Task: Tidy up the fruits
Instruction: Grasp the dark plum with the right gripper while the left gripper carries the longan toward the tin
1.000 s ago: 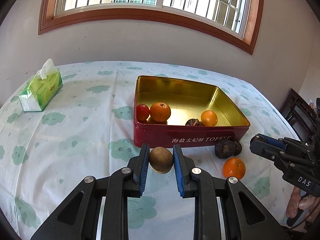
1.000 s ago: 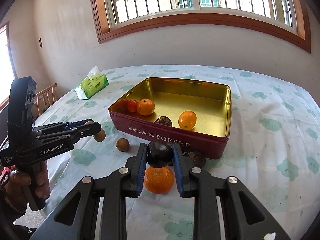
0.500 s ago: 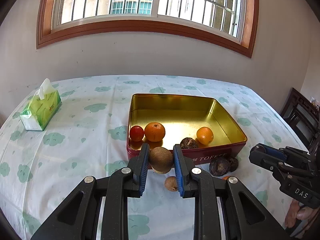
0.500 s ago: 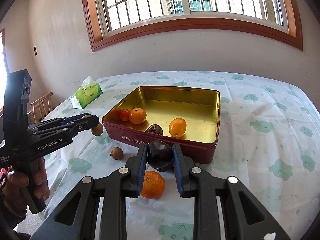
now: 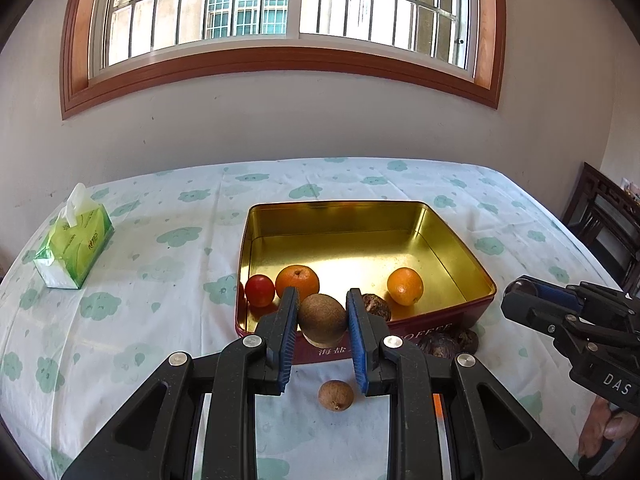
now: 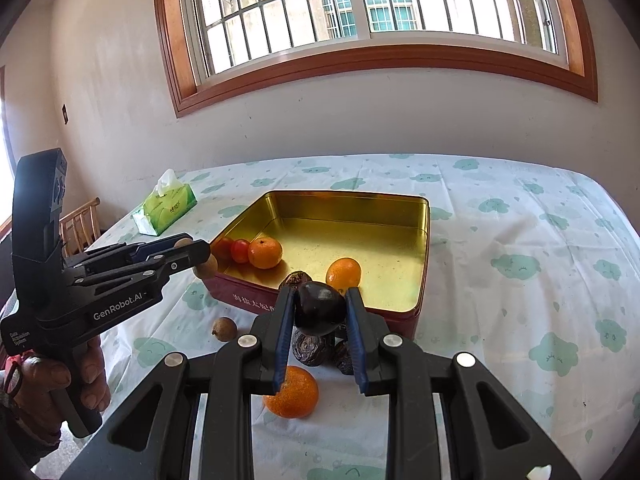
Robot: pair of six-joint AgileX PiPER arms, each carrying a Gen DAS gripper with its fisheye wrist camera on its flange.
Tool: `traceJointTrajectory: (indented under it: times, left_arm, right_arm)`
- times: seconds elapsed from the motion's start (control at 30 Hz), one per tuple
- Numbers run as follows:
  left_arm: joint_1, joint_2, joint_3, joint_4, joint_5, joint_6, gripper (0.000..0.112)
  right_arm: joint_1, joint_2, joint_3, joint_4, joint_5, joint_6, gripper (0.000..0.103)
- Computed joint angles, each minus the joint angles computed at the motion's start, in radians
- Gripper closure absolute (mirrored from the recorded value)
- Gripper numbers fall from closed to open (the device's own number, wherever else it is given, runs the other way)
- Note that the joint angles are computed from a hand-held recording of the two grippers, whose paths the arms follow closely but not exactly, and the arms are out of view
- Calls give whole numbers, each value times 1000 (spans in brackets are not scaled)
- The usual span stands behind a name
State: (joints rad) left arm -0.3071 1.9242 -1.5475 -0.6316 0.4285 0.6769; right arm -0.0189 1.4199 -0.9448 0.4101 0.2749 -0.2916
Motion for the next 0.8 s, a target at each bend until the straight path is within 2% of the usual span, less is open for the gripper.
traceJointTrajectory:
  times: [0.8]
  left_arm:
    - [-33, 122, -172, 171, 12, -163, 87]
  right_arm:
    - [-31, 81, -67, 62, -19, -56, 79]
